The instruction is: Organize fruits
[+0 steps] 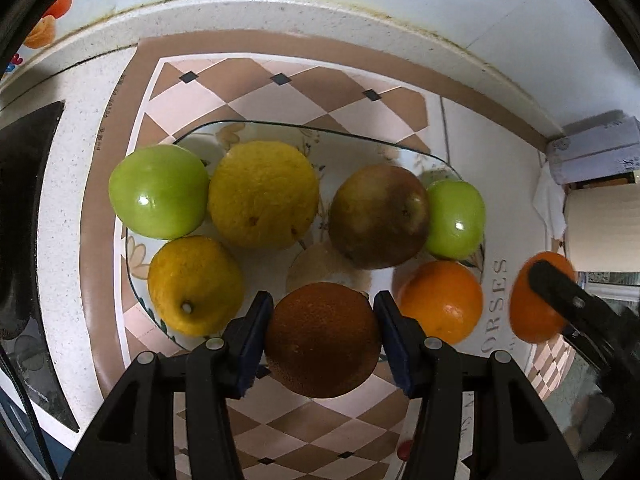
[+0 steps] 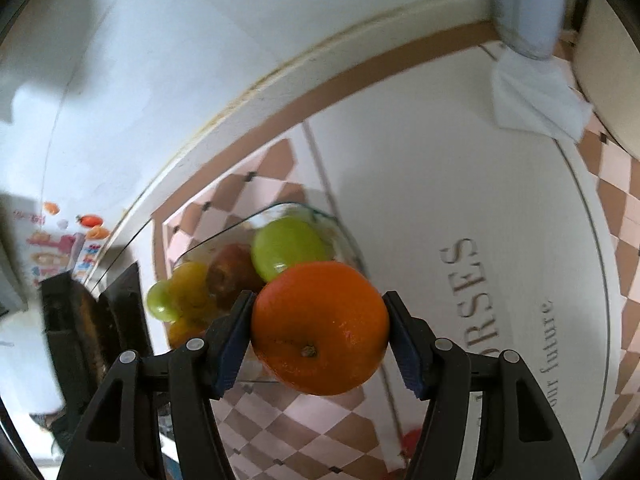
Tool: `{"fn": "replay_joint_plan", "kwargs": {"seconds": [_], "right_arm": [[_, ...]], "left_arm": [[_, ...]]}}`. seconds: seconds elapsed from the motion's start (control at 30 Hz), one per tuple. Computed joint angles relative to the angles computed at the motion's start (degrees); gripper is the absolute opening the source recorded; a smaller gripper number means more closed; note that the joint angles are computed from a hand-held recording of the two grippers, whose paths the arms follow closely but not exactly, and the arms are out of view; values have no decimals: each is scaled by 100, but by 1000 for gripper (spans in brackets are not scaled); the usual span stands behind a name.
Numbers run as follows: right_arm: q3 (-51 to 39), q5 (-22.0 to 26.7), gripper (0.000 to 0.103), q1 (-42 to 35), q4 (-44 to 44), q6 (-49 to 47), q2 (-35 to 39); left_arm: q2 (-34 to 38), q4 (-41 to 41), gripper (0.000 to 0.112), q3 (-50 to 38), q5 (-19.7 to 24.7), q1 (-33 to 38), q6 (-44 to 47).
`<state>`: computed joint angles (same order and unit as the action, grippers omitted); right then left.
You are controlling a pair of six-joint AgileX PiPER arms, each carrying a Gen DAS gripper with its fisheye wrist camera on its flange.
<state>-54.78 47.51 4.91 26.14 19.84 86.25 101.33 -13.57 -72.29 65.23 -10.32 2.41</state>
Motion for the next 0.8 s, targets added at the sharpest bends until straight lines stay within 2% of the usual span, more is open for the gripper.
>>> {"fn": "replay_joint_plan", "kwargs": {"seconds": [0.23,0.33,0.4,0.47,0.63,0.8], "right_arm": [[-383,124,66,294,906,-505,520],[-569,155,66,468,996,-428,729],[-680,183,66,542,1046,-433,836],[-795,206,66,624,986,-370,921],[-1048,294,67,845,872,-234,1123],[-1050,204,67,1091,629,-54,1093]], "left_arm": [[15,-53,50,131,30,204,-7],[9,-248,53,188,122,396,23],[-55,-353,62,225,163,498,44],[-144,-433,76,275,185,581,78],[-532,-321,77,456,165,786,71],[-934,316,77,620,-177,903,2]]}}
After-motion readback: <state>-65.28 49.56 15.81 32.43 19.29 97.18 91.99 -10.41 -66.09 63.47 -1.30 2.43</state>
